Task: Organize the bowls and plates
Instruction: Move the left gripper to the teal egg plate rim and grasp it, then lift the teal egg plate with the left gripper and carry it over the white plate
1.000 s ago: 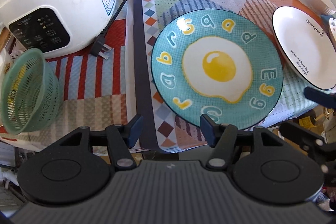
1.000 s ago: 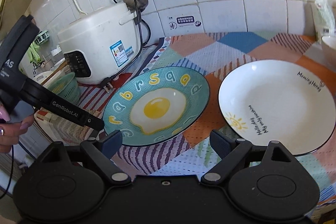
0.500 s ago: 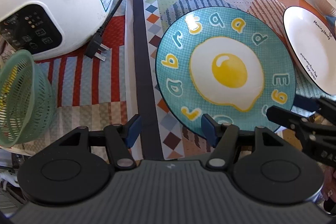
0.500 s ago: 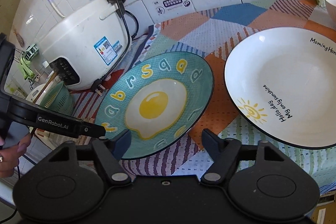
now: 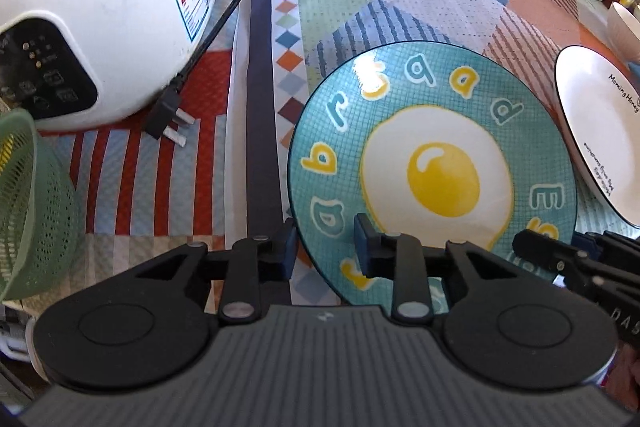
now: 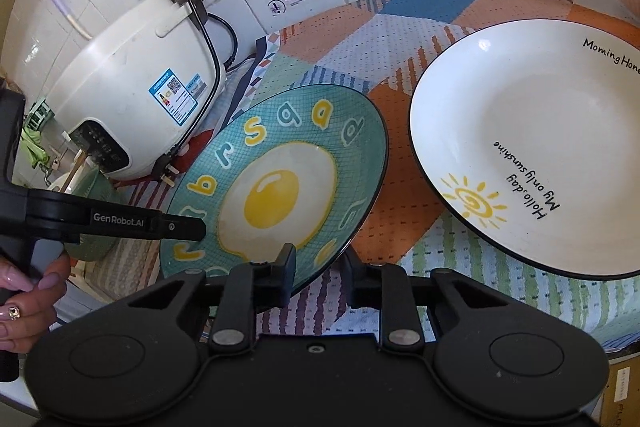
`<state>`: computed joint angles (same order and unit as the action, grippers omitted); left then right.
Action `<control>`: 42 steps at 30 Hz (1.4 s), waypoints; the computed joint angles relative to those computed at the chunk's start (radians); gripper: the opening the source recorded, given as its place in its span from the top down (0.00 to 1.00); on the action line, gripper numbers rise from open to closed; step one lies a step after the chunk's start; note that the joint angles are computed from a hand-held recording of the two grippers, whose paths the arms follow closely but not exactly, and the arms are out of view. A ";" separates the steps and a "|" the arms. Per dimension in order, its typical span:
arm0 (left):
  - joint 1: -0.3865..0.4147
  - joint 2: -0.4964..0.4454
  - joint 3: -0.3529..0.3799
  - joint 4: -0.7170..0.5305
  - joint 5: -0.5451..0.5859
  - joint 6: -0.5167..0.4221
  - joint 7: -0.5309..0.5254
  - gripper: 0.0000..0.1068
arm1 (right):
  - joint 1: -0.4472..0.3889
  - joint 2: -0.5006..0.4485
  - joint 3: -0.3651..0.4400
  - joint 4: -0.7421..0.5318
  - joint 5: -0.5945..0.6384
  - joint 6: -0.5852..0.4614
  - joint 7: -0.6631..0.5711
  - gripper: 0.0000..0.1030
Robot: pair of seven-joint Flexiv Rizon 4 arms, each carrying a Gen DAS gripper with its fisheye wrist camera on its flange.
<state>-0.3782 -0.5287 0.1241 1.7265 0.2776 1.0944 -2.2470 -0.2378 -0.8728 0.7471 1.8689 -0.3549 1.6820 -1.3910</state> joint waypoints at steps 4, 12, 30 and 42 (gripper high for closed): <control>-0.049 -0.008 0.044 -0.010 0.069 0.015 -0.071 0.71 | 0.090 0.015 -0.098 0.033 0.046 0.159 0.059 0.72; -0.046 0.025 0.031 0.017 0.056 -0.005 -0.134 0.78 | 0.152 0.100 -0.210 0.046 -0.066 0.081 0.078 0.75; -0.036 0.130 -0.061 -0.025 0.074 -0.090 -0.123 0.78 | -0.174 0.084 0.134 0.028 -0.017 -0.044 -0.160 0.75; -0.051 0.008 -0.130 -0.203 -0.034 -0.157 0.070 0.78 | -0.303 0.107 0.188 0.000 0.137 -0.134 -0.244 0.75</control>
<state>-0.4288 -0.5208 -0.0058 1.5233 0.2433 0.9378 -2.1766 -0.5412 -0.7657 0.9354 1.8688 -0.2175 1.5476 -1.6353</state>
